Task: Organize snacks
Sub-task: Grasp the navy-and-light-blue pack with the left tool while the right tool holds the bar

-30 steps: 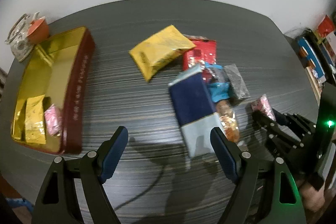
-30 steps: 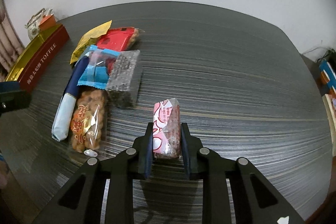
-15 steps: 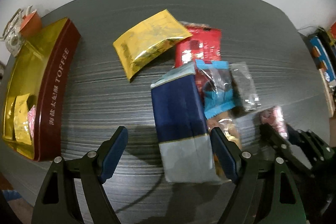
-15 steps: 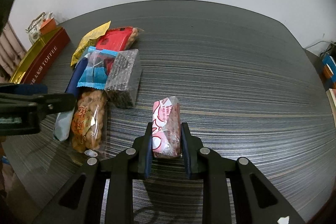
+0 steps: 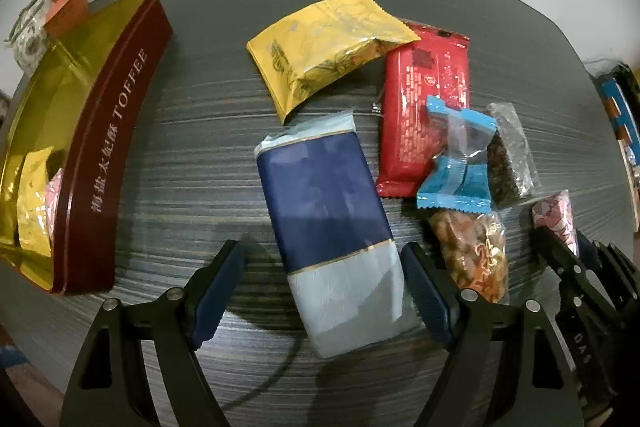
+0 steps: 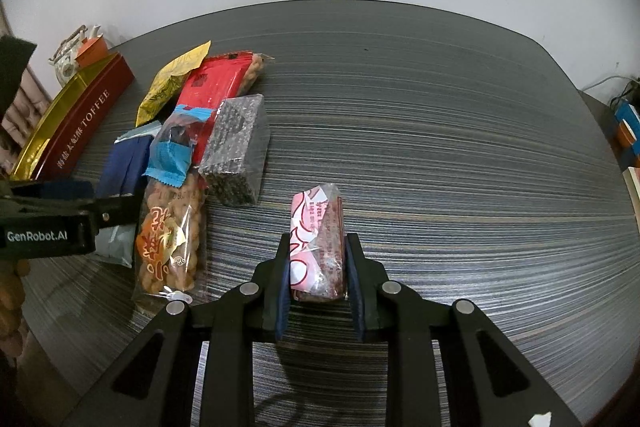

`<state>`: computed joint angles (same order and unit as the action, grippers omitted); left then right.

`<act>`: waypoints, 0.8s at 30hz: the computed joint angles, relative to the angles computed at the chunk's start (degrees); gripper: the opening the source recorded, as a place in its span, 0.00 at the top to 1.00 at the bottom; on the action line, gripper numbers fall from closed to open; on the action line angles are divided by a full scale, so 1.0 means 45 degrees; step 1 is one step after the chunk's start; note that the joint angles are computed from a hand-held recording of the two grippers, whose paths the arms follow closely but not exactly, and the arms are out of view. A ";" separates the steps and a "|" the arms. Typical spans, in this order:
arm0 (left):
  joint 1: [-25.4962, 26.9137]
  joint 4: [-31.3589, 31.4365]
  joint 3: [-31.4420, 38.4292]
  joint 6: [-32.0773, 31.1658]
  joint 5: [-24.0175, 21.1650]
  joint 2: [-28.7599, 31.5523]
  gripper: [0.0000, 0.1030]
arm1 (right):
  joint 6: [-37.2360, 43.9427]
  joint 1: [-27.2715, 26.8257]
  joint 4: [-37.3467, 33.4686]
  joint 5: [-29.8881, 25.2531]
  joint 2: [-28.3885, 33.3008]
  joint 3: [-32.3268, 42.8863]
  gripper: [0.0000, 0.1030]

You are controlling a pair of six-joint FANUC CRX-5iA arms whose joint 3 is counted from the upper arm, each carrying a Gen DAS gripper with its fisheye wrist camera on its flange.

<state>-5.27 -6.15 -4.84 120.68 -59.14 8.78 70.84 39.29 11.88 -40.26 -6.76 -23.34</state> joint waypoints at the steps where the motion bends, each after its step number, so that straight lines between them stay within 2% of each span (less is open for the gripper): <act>1: -0.0008 -0.0010 -0.0006 0.0000 0.0000 -0.0007 0.22 | -0.0002 0.0007 0.0010 0.0000 0.0007 0.0003 0.78; 5: -0.0111 -0.0116 0.0011 0.0146 0.0157 0.0030 0.23 | -0.0005 0.0015 0.0056 0.0002 0.0015 0.0004 0.78; 7: -0.0154 -0.0290 -0.0092 0.0263 0.0167 -0.0147 0.31 | -0.0003 0.0002 0.0046 0.0005 0.0013 0.0004 0.78; 9: -0.0265 -0.0493 -0.0130 0.0330 0.0174 -0.0210 0.45 | 0.0013 0.0000 0.0026 0.0009 0.0013 0.0008 0.78; 13: 0.0088 -0.0108 -0.0320 -0.0126 0.0265 -0.0410 0.47 | -0.0102 0.0056 0.0175 0.0034 -0.0001 -0.0058 0.78; 24: 0.0288 -0.0339 -0.0479 -0.0582 0.0235 -0.1127 0.49 | -0.0163 0.0117 0.0350 0.0083 0.0032 -0.0110 0.78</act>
<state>-3.97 -7.67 -7.00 118.06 -58.08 3.71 70.10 39.81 13.45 -39.89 -6.61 -23.83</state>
